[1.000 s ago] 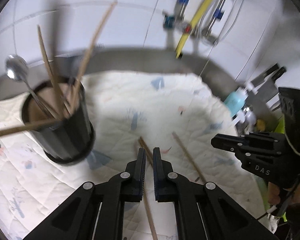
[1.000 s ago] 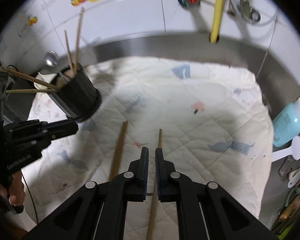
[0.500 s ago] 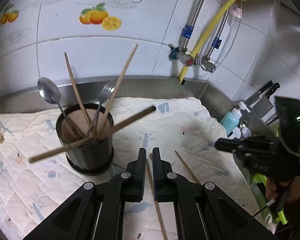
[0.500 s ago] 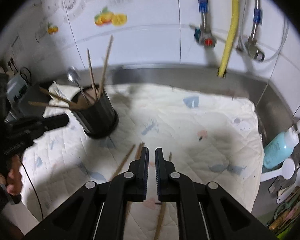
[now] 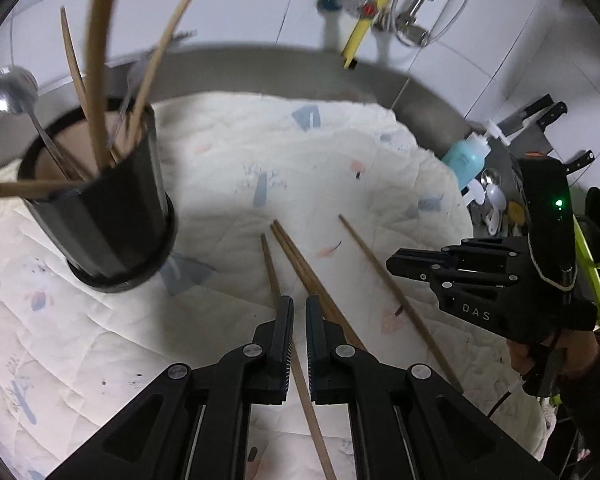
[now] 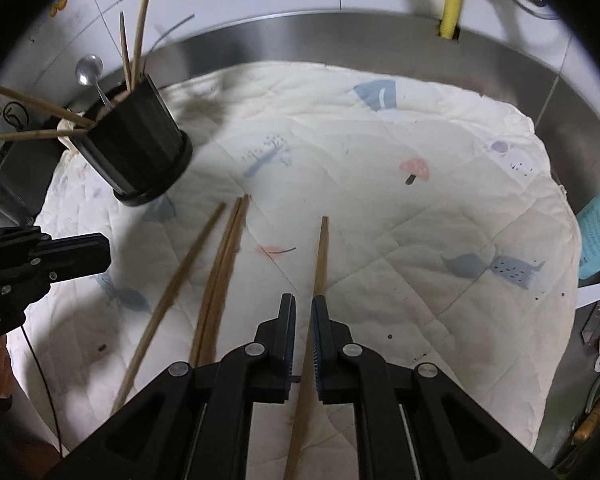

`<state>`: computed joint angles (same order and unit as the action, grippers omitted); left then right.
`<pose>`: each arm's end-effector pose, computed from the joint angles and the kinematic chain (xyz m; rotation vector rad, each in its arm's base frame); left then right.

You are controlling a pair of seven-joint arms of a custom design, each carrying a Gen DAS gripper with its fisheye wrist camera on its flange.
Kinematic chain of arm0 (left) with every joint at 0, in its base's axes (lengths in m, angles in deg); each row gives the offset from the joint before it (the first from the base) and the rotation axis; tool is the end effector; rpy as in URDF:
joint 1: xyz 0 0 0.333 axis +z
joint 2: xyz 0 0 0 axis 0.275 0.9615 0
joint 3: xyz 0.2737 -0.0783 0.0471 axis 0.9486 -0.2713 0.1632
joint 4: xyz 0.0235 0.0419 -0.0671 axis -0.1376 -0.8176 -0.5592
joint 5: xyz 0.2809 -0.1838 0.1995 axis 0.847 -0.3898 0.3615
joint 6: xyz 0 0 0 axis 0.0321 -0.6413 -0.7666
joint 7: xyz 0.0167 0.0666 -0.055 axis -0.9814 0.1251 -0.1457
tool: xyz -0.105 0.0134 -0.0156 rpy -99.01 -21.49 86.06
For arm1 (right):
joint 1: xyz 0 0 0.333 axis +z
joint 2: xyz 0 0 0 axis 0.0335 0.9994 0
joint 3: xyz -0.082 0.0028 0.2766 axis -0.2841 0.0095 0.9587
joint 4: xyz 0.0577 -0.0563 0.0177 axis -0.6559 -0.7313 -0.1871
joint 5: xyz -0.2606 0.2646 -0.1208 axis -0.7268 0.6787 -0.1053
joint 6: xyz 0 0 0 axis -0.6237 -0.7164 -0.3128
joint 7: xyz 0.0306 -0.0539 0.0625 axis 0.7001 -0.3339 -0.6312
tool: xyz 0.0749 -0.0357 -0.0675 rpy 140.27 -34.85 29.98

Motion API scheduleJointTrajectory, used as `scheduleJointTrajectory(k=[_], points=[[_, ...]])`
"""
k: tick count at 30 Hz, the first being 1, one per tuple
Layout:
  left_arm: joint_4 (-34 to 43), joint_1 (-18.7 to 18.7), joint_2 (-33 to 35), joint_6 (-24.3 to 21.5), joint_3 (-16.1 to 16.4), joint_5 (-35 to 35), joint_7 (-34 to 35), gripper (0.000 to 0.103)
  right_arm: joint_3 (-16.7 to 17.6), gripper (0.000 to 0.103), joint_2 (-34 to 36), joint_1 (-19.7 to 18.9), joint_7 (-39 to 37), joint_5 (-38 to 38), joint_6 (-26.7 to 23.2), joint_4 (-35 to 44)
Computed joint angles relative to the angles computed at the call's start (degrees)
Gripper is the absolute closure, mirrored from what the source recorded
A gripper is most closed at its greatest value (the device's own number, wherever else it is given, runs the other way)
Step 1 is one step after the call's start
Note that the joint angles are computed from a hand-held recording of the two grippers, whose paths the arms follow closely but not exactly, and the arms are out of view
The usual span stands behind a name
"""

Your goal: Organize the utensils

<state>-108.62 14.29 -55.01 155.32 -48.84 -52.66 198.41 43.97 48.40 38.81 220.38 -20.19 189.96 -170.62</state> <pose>0.6608 -0.1775 0.3697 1.2341 -2.6500 0.9443 0.5560 0.4559 0.3580 -1.7824 2.0005 -0.4045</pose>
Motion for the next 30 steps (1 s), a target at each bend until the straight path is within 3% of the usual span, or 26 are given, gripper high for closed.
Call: scheduleJointTrajectory(k=[2, 5, 10, 20, 21, 22, 24, 30], points=[[2.1, -0.4, 2.0, -2.7, 0.5, 1.5, -2.2, 0.096, 0.3, 0.093, 0.5, -0.4, -0.4, 0.7, 0.1, 0.3], [3.0, -1.0, 3.5, -3.4, 0.7, 3.4, -3.3, 0.095, 0.3, 0.092, 1.3, -0.4, -1.1, 1.1, -0.1, 0.9], [4.8, -1.8, 6.0, -3.4, 0.8, 5.5, -5.6, 0.095, -0.1, 0.078, 1.9, 0.0, -1.6, 0.8, -0.2, 1.1], [8.8, -3.1, 9.7, -3.3, 0.9, 9.6, -10.5, 0.093, 0.0, 0.078, 4.6, -0.2, -4.9, 2.0, -1.3, 4.2], [9.3, -3.4, 10.1, -3.5, 1.2, 10.4, -11.0, 0.087, 0.0, 0.078, 4.9, -0.2, -5.3, 2.1, -1.7, 4.8], [9.5, -3.6, 10.3, -3.4, 1.3, 11.0, -11.5, 0.074, -0.1, 0.078, 5.0, -0.1, -5.5, 2.2, -1.8, 4.9], [9.7, -3.3, 10.6, -3.3, 0.8, 10.9, -11.4, 0.063, -0.2, 0.078, 5.2, -0.1, -5.8, 2.4, -1.6, 5.1], [8.2, -4.2, 9.9, -0.3, 0.7, 12.5, -11.2, 0.064, -0.5, 0.085, 6.0, 0.0, -6.7, 2.6, -2.4, 6.3]])
